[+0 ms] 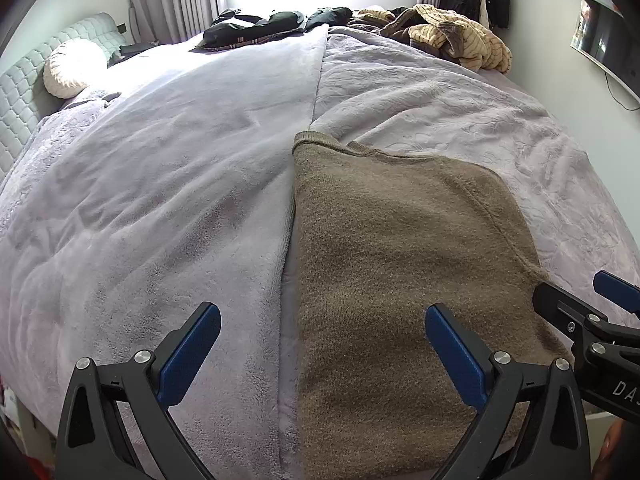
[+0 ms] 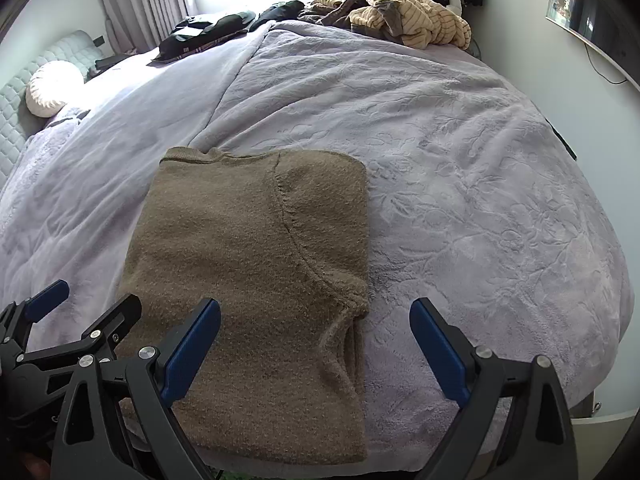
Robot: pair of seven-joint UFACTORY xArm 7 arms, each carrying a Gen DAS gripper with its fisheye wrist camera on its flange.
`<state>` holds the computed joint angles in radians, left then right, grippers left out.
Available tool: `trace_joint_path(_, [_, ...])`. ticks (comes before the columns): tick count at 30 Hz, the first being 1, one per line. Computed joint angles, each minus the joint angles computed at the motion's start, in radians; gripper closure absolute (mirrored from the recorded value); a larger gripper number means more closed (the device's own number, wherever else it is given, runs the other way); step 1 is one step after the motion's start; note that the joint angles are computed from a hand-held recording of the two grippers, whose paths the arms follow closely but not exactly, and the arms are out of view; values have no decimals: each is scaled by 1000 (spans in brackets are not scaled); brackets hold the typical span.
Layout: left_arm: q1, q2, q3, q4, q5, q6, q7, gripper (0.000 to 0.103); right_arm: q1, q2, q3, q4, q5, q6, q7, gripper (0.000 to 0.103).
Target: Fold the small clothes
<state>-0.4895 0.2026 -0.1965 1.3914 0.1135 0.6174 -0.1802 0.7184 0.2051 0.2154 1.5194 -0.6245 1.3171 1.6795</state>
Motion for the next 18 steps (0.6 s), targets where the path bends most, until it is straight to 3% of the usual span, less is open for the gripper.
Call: trace_joint_path(18, [-1, -2, 3, -8, 11, -2, -11, 1, 4, 1, 2, -4, 2, 4, 12, 6])
